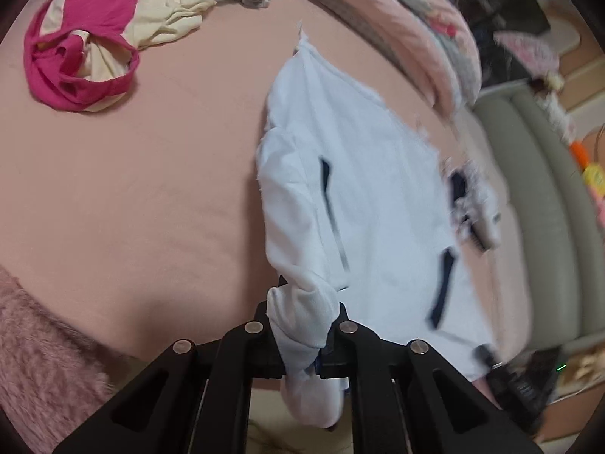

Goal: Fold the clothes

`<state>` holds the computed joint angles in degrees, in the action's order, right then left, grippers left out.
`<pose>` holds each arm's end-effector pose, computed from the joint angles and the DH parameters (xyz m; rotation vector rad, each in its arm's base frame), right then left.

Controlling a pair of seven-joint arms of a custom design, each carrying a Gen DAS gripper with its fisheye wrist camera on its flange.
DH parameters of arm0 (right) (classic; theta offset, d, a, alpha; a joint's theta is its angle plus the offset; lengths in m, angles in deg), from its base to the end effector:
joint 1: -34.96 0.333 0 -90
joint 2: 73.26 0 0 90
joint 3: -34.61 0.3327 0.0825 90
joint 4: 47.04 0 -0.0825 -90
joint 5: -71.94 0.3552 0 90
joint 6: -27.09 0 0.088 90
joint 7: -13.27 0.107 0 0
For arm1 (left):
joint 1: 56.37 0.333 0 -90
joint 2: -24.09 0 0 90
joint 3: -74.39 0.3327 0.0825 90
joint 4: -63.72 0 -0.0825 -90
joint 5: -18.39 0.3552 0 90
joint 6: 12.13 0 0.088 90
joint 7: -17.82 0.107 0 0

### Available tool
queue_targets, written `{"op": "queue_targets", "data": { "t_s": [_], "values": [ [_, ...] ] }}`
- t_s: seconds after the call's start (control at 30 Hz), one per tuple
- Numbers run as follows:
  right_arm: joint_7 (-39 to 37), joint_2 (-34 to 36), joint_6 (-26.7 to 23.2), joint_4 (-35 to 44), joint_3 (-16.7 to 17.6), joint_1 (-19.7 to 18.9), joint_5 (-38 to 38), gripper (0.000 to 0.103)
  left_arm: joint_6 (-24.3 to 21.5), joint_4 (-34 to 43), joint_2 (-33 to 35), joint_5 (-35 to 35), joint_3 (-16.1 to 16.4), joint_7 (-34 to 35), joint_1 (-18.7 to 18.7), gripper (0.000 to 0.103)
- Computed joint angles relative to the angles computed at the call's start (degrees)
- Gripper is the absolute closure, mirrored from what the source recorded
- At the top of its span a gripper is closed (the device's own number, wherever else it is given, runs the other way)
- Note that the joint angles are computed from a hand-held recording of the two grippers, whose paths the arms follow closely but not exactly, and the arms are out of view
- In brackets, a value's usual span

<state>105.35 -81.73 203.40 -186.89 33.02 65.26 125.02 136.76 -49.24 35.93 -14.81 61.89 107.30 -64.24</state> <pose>0.4437 0.1688 0.4632 -1.2484 1.9676 0.0109 0.5777 -0.1946 0.4446 2.1445 -1.9283 0.8619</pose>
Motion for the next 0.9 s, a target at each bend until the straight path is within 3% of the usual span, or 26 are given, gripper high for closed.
{"op": "queue_targets", "data": {
  "t_s": [0.1,0.17,0.27,0.33,0.37,0.43,0.5,0.53,0.67,0.9],
  "values": [
    [2.81,3.8,-6.28,-0.63,1.14,-2.64,0.48,0.098,0.13,-2.38,0.12,-4.26,-0.42,-0.27,0.96,0.096],
    [-3.42,2.48,-5.41,-0.47,0.52,-0.97,10.53,0.098,1.46,-4.76,-2.37,-6.43,-0.85,2.52,1.23,0.096],
    [-2.38,-0.99,-2.57,-1.58,3.82,-3.34,4.11,0.098,1.69,-8.15,-6.71,-8.96,-0.59,5.81,1.01,0.096],
    [-4.73,-2.65,-2.45,-2.13,2.22,-0.65,7.21,0.098,0.5,-9.71,-8.71,-9.52,0.2,5.93,0.79,0.096],
    [-3.12,-3.67,-2.14,-3.14,2.6,-0.36,6.95,0.098,-0.38,-9.36,-8.97,-9.15,0.53,5.11,0.57,0.096],
    [-7.92,-5.69,-1.57,-3.85,0.11,3.85,14.47,0.098,-2.94,-8.7,-9.62,-10.46,1.05,4.31,0.5,0.096],
    [-6.07,-7.47,-1.42,-5.03,1.18,3.56,12.76,0.098,-4.98,-8.52,-10.29,-10.49,1.51,4.07,0.47,0.096],
    [-2.08,-7.99,-2.42,-5.89,2.3,1.91,8.06,0.098,-5.8,-8.52,-10.61,-9.42,1.66,3.98,0.38,0.096],
    [-4.13,-5.89,-4.41,-4.0,-1.98,5.0,11.42,0.098,-11.17,-4.17,-7.73,-9.08,1.8,3.35,0.44,0.096],
    [-11.23,0.67,-7.67,6.4,-0.73,-0.22,12.21,0.098,-15.76,5.04,-3.3,-11.44,1.2,9.56,1.44,0.096]
  ]
}}
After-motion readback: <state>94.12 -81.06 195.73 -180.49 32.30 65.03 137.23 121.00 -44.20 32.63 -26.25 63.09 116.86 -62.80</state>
